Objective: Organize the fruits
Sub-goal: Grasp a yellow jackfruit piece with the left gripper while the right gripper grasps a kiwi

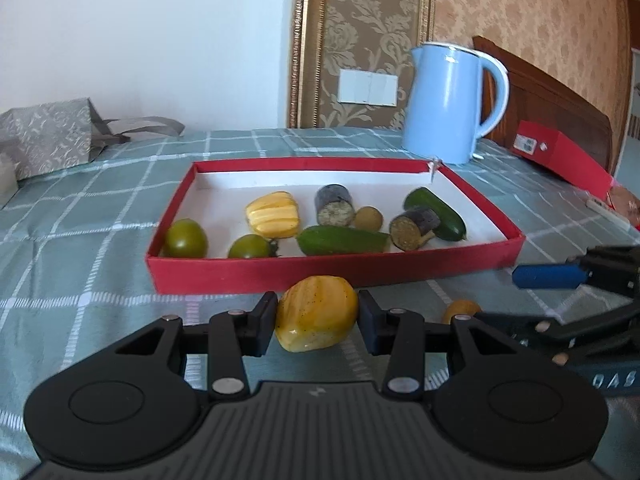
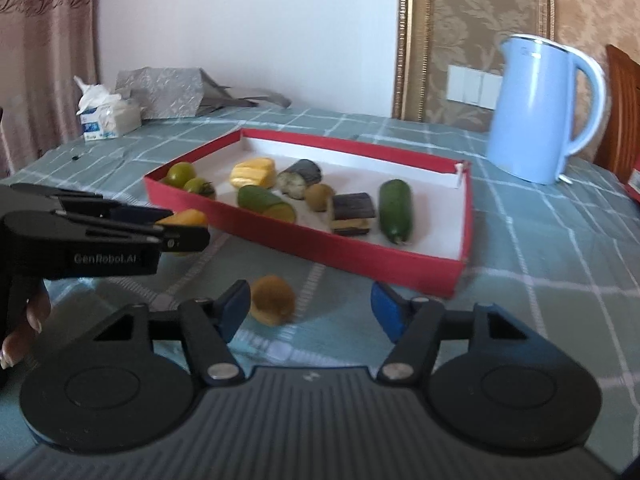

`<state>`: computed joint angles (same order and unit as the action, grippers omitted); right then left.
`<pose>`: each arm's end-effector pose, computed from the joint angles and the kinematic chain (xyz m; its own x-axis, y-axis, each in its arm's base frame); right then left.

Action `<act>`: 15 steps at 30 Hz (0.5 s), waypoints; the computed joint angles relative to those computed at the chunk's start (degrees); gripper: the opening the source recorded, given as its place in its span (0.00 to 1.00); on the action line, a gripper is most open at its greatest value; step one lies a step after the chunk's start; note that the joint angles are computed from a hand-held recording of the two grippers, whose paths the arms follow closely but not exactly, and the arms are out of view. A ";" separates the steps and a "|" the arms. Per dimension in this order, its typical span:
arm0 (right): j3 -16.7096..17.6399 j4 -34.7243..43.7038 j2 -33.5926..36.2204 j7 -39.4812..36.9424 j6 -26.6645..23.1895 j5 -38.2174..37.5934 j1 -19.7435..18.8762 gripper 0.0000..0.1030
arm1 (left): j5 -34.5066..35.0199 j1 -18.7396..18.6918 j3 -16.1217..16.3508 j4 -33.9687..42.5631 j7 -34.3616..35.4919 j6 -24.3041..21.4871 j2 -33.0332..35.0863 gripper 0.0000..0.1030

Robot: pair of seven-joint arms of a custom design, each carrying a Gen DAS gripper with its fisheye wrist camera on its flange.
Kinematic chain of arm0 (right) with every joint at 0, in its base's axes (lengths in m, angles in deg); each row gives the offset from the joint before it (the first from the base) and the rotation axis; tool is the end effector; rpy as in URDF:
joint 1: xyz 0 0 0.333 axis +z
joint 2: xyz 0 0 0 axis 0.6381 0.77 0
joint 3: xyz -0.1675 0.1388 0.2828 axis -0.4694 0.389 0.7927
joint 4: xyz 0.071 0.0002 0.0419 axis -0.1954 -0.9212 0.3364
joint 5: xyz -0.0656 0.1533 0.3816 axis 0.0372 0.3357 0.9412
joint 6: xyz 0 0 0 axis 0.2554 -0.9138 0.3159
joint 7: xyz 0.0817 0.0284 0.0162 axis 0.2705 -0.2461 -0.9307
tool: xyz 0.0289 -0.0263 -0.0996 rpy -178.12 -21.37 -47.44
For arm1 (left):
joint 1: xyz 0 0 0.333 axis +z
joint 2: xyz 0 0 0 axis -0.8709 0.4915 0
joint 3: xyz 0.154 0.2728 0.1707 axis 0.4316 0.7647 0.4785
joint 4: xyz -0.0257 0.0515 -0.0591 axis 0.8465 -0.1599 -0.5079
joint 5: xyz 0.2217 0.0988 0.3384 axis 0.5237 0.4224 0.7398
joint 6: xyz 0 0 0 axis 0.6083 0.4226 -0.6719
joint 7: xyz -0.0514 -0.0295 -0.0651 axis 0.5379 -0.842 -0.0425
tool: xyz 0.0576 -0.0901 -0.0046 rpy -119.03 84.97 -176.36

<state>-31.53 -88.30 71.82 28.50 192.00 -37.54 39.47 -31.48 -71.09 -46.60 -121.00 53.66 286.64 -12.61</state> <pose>0.6603 0.0437 0.2691 0.1743 -0.9843 0.0262 -0.5331 -0.1167 -0.8380 0.7196 -0.2614 0.2508 -0.4062 -0.9120 0.0574 -0.4834 0.1611 -0.8604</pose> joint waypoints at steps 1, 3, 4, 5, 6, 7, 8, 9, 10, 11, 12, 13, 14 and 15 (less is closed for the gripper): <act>0.29 0.33 0.13 -0.02 -0.46 -0.51 -0.13 0.60 | -0.04 0.16 -0.06 -0.08 -0.15 0.12 -0.03 0.40; 0.21 1.21 0.46 -0.68 -2.07 -0.66 0.43 0.58 | -0.53 0.10 0.17 -0.16 -0.46 0.38 -0.10 0.40; 0.34 1.67 0.73 -0.91 -2.76 -0.75 0.52 0.56 | -0.62 0.12 0.20 -0.19 -0.59 0.54 -0.09 0.40; 0.52 2.05 0.95 -1.10 -3.29 -0.90 0.45 0.53 | -0.57 0.30 0.06 -0.14 -0.76 0.60 -0.05 0.40; 0.77 2.54 1.16 -1.19 -4.29 -1.00 0.38 0.49 | -0.53 0.42 -0.03 -0.11 -0.91 0.53 -0.05 0.40; 1.02 2.96 1.34 -1.14 -5.20 -0.85 0.32 0.46 | -0.34 0.63 -0.24 -0.03 -1.07 0.35 -0.02 0.40; 1.38 3.22 1.52 -1.03 -5.58 -0.85 0.02 0.45 | -0.14 0.78 -0.41 0.05 -1.20 0.25 0.05 0.40; 1.86 3.46 1.73 -0.92 -5.74 -1.09 -0.40 0.43 | 0.04 0.88 -0.53 0.07 -1.29 0.25 0.07 0.40; 1.99 3.61 1.82 -0.96 -5.90 -1.09 -0.48 0.43 | 0.27 1.00 -0.61 0.04 -1.35 0.35 0.09 0.40; 1.96 3.74 1.89 -1.07 -5.95 -0.96 -0.42 0.43 | 0.42 1.04 -0.65 0.02 -1.40 0.43 0.09 0.40; 1.95 3.84 1.91 -1.20 -6.06 -0.87 -0.34 0.41 | 0.49 1.08 -0.67 -0.03 -1.48 0.51 0.08 0.40; 2.06 4.05 1.96 -1.29 -6.38 -0.93 -0.39 0.38 | 0.57 1.15 -0.73 -0.14 -1.60 0.61 0.04 0.40; 2.14 4.13 2.00 -1.37 -6.46 -0.89 -0.41 0.38 | 0.73 1.31 -0.87 -0.13 -1.73 0.56 0.06 0.40; 2.04 4.17 1.99 -1.48 -6.56 -0.67 -0.23 0.37 | 0.79 1.34 -0.87 -0.17 -1.82 0.55 0.04 0.40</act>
<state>-29.49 -84.13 73.81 27.01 185.44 -38.21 39.24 -30.69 -69.75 -47.47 -121.17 51.84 287.19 -12.57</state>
